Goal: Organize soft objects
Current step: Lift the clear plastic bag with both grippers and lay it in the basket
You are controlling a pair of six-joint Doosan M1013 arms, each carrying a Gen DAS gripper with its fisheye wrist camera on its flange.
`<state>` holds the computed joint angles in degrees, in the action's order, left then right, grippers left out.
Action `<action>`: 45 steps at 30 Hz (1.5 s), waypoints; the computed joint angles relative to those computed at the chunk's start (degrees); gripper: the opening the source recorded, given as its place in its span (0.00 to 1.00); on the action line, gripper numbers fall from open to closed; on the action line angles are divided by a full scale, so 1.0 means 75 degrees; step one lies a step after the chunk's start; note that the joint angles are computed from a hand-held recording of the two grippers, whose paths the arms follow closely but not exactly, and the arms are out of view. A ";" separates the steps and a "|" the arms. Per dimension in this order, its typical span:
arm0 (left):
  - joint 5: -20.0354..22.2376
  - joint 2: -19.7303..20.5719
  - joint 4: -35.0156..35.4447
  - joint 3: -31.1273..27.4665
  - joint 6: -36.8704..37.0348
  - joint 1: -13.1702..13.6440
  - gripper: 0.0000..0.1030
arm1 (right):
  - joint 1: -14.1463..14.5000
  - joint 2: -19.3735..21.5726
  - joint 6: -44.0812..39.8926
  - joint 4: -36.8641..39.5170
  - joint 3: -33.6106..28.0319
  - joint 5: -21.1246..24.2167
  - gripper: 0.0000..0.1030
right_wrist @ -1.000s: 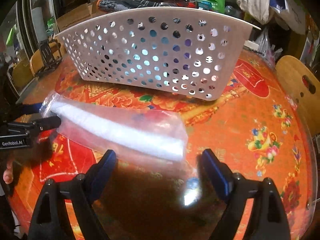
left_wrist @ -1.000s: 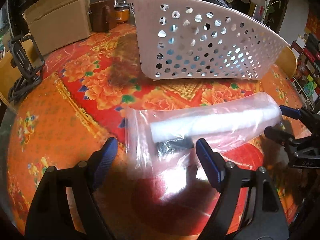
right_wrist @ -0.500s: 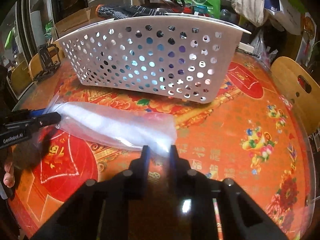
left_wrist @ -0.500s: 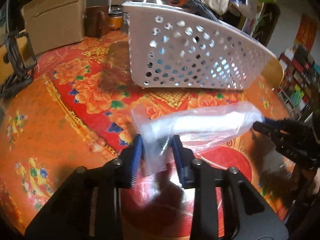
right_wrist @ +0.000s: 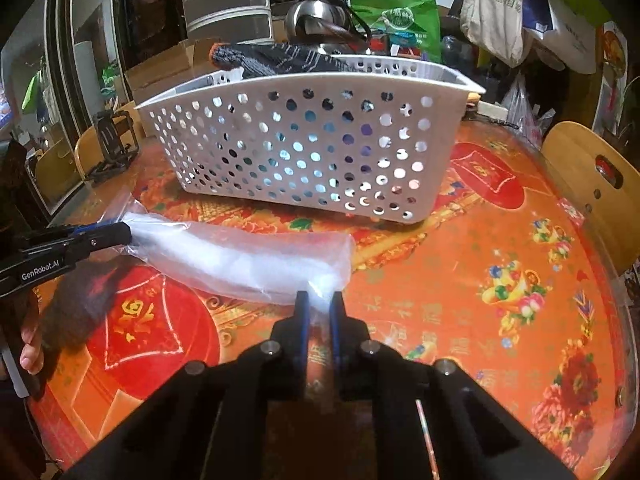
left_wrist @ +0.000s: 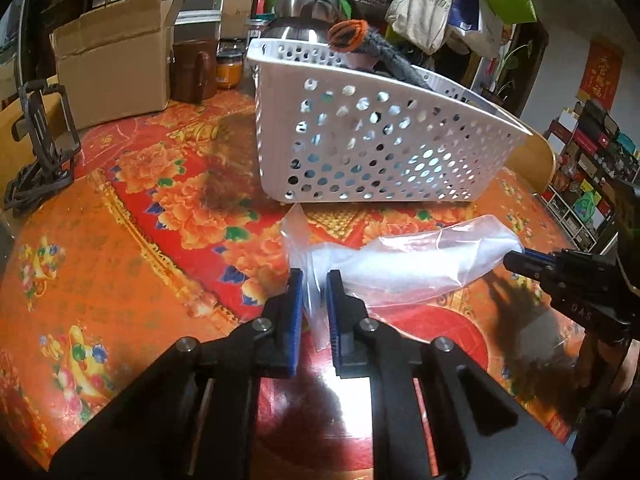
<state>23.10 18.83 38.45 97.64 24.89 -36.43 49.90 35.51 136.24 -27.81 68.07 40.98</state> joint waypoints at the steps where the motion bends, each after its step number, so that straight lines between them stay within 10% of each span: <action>1: -0.0025 -0.0010 0.0045 0.0008 -0.0025 -0.0012 0.10 | 0.0008 -0.0028 0.0087 -0.0066 0.0039 -0.0039 0.08; 18: 0.0009 -0.0662 0.2144 0.0246 -0.1899 -0.0401 0.09 | 0.0191 -0.0685 0.1061 -0.1296 0.0517 -0.0561 0.08; 31: 0.0553 -0.0638 0.0785 -0.1147 0.0115 -0.0206 0.08 | -0.0017 -0.0697 0.0366 -0.1260 -0.0487 -0.0125 0.08; 45: 0.2239 0.0821 -0.0928 -0.4195 0.2545 0.0385 0.08 | -0.0690 0.0720 -0.1296 0.0005 -0.3408 0.1234 0.08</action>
<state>39.89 24.99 31.49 66.18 43.98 -33.54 44.73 40.91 126.52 -27.78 42.52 50.23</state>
